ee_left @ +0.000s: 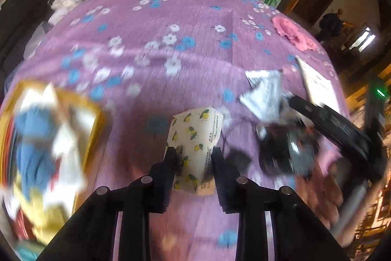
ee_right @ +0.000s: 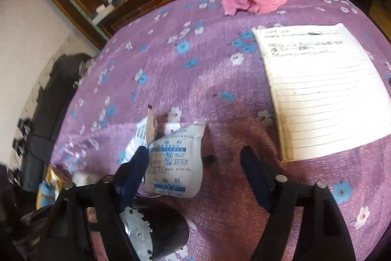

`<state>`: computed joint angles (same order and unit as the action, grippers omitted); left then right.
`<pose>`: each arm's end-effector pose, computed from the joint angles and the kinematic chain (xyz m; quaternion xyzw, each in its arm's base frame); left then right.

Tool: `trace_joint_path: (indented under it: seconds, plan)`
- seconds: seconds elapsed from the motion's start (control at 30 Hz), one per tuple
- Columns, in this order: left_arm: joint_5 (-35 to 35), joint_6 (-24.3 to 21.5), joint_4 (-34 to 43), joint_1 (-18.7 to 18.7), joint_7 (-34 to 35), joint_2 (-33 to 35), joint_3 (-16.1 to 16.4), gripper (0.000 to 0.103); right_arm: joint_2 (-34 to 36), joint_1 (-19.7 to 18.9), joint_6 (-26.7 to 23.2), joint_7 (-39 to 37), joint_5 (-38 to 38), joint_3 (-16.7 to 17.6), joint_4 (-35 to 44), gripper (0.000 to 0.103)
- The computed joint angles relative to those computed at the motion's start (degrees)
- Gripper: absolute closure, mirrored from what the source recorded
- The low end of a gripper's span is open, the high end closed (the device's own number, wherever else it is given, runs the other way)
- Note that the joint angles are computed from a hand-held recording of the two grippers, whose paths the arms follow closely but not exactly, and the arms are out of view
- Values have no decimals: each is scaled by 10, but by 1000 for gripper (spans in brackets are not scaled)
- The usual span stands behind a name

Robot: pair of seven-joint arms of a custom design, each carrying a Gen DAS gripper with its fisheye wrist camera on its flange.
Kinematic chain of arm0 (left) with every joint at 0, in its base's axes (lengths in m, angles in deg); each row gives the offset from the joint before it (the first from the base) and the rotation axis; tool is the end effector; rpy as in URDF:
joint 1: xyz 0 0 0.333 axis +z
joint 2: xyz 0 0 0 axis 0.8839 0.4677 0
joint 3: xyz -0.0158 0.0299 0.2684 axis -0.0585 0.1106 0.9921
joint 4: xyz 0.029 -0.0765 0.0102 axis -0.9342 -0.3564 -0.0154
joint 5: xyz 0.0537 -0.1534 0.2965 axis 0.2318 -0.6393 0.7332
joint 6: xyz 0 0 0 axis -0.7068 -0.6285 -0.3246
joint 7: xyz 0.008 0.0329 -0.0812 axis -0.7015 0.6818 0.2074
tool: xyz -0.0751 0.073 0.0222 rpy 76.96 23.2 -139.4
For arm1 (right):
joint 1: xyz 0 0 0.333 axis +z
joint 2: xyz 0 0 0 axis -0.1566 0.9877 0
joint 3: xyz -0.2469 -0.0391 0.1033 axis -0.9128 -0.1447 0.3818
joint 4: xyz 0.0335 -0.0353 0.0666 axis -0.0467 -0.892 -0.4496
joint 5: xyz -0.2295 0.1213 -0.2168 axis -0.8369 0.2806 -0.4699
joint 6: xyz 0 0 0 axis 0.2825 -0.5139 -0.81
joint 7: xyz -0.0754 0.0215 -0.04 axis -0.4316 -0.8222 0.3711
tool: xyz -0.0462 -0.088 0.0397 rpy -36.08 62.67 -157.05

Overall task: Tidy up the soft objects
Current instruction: 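Grasp the lemon-print white box with the left tool, then grasp the white blue-print packet with the right tool while the left tool holds the lemon box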

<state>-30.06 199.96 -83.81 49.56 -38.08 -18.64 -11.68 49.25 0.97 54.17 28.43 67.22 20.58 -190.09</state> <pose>0.3572 -0.2344 0.5269 -0.7571 0.6072 -0.2261 0.0838 0.4532 0.0059 0.4956 -0.6625 0.6775 -0.0340 0.3178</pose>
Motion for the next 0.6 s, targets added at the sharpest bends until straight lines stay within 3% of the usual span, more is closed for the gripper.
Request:
trace_joint_path:
  seconds: [0.03, 0.07, 0.27, 0.4, 0.6]
  plan:
    - [-9, 0, -19, -8, 2, -21, 2, 73, 1, 4, -8, -7, 7, -3, 3, 37]
    - [-15, -8, -33, -13, 0, -39, 1, 73, -2, 5, -8, -11, 12, -4, 1, 53]
    - [-41, -12, -101, -35, -13, -125, -13, 73, -8, -1, -42, -20, 43, -22, 9, 102]
    - [-37, -14, -103, -31, -21, -127, -28, 73, -18, -9, -45, -31, 64, -21, 6, 103]
    - [-16, -23, -95, -28, -36, -123, -39, 73, -80, 2, 22, -43, 81, -21, -29, 103]
